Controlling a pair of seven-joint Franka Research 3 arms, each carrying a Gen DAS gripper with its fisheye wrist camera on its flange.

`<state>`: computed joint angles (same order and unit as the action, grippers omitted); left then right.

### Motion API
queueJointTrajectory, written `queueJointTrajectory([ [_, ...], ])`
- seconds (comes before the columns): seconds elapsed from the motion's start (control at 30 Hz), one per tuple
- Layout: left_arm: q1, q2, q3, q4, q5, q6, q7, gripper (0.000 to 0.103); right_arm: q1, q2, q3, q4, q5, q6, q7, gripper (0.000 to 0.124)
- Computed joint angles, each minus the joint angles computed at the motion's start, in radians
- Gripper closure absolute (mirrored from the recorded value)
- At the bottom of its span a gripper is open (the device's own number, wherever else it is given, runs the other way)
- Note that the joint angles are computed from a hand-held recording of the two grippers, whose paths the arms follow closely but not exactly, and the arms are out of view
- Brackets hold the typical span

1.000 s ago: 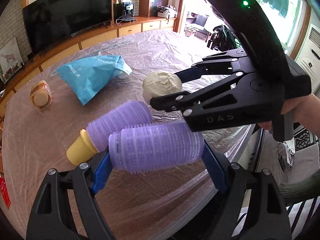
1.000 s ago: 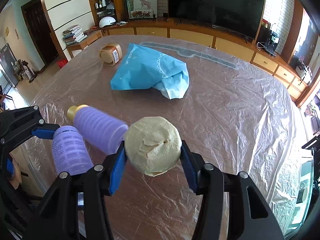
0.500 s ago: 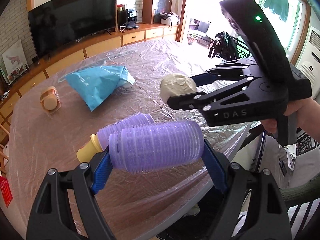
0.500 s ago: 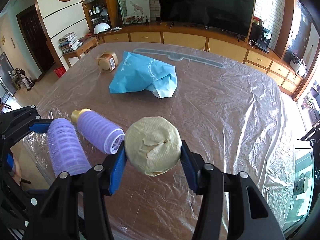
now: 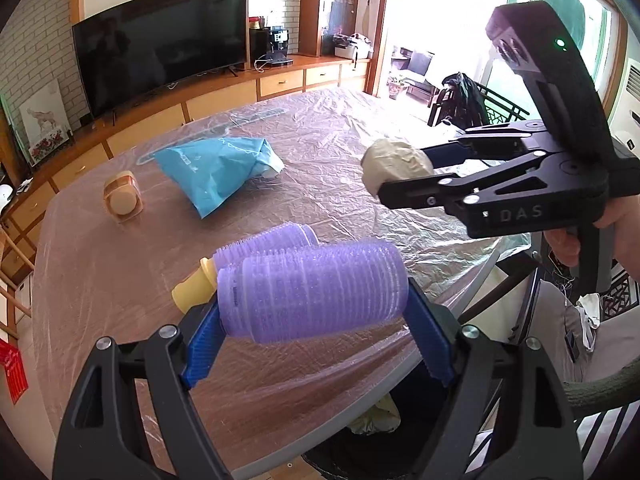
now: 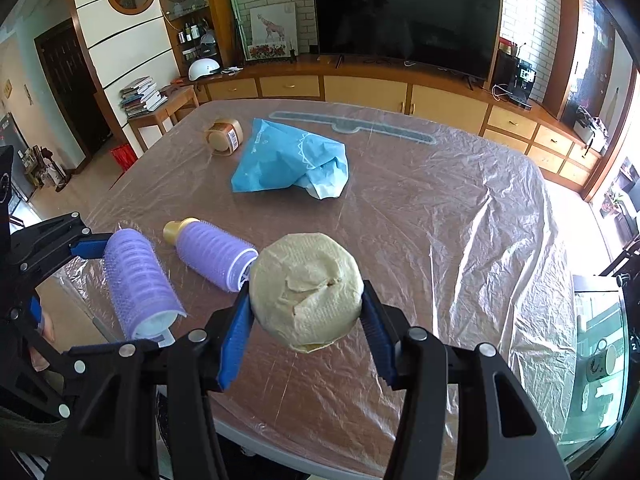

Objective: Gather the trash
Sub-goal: 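Carry the purple roller and beige ball over the black trash bin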

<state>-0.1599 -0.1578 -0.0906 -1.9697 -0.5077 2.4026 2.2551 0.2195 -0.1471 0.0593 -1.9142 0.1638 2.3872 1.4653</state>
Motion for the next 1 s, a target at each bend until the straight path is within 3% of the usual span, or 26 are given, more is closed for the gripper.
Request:
queueJointTrajectory([
  [0.4,-0.01,-0.047,0.013,-0.033,-0.013,0.017,0.007,0.02,0.002,-0.064,-0.003,-0.047,0.038,0.014,-0.014,0.073],
  [1.0,-0.043,-0.171,0.052,-0.16,0.046,0.035,-0.057,0.02,0.016,-0.249,-0.014,-0.211,0.156,-0.035,-0.078,0.073],
])
